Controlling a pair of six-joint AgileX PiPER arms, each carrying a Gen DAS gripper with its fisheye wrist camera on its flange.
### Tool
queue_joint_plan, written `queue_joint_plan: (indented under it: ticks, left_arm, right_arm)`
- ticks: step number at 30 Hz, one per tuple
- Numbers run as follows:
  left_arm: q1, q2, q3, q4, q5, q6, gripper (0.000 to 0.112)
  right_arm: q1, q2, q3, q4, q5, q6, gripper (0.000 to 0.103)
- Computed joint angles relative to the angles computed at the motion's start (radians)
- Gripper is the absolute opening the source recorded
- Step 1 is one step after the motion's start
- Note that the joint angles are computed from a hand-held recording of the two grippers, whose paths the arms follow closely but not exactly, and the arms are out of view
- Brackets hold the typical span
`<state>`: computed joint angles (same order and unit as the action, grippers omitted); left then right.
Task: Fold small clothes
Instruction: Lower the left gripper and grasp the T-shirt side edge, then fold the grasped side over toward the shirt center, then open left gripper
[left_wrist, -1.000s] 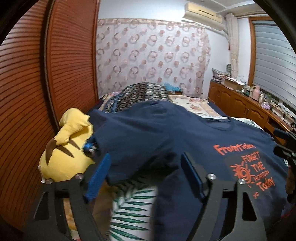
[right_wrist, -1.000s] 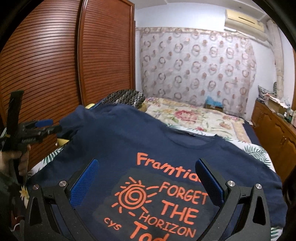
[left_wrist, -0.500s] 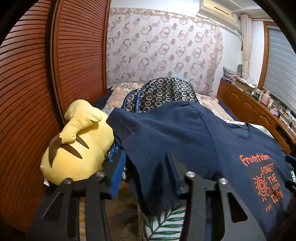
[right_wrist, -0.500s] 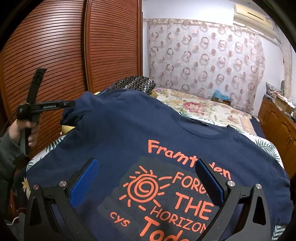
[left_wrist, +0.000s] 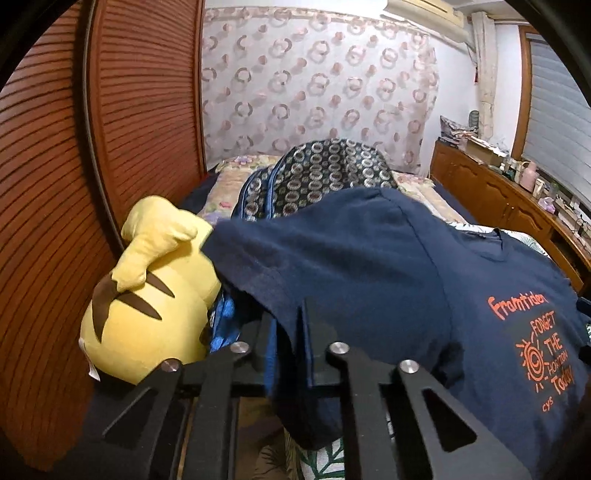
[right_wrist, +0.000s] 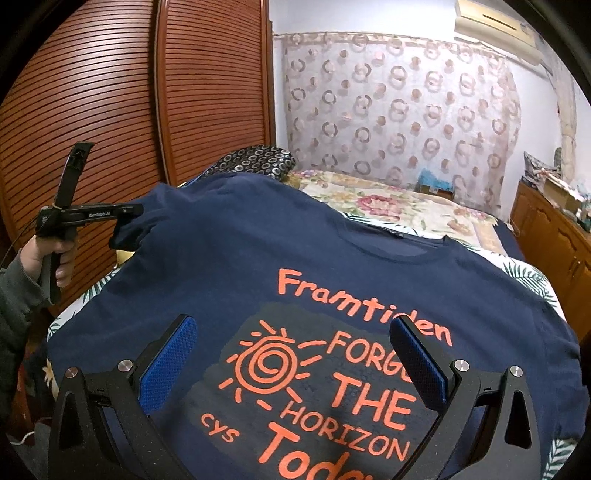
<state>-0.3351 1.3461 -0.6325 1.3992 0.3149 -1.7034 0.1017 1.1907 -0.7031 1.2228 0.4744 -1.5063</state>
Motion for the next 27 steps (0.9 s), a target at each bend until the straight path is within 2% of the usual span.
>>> queue_joint_plan:
  ticks: [2, 5, 10, 17, 22, 27]
  left_arm:
    - [-0.016, -0.010, -0.001, 0.021, 0.011, -0.015, 0.007]
    - [-0.063, -0.034, -0.023, -0.029, 0.051, 0.037, 0.006]
    - [-0.200, -0.043, -0.118, -0.106, 0.146, 0.139, 0.006]
    - [-0.355, 0.082, -0.312, -0.199, 0.188, 0.282, 0.006]
    - [-0.443, 0.159, -0.374, -0.253, 0.206, 0.307, 0.007]
    - [-0.523, 0.128, -0.325, -0.195, 0.222, 0.204, 0.039]
  right_arm:
    - [0.005, -0.001, 0.003, 0.005, -0.010, 0.006, 0.103]
    - [0.001, -0.001, 0.008, 0.018, -0.013, 0.008, 0.103]
    - [-0.005, -0.011, 0.016, 0.039, -0.019, 0.012, 0.103]
    - [0.008, -0.038, 0.044, 0.083, -0.058, 0.012, 0.103]
    - [0.036, -0.049, 0.070, 0.109, -0.099, 0.018, 0.103]
    - [0.082, -0.042, 0.069, 0.092, -0.144, 0.067, 0.103]
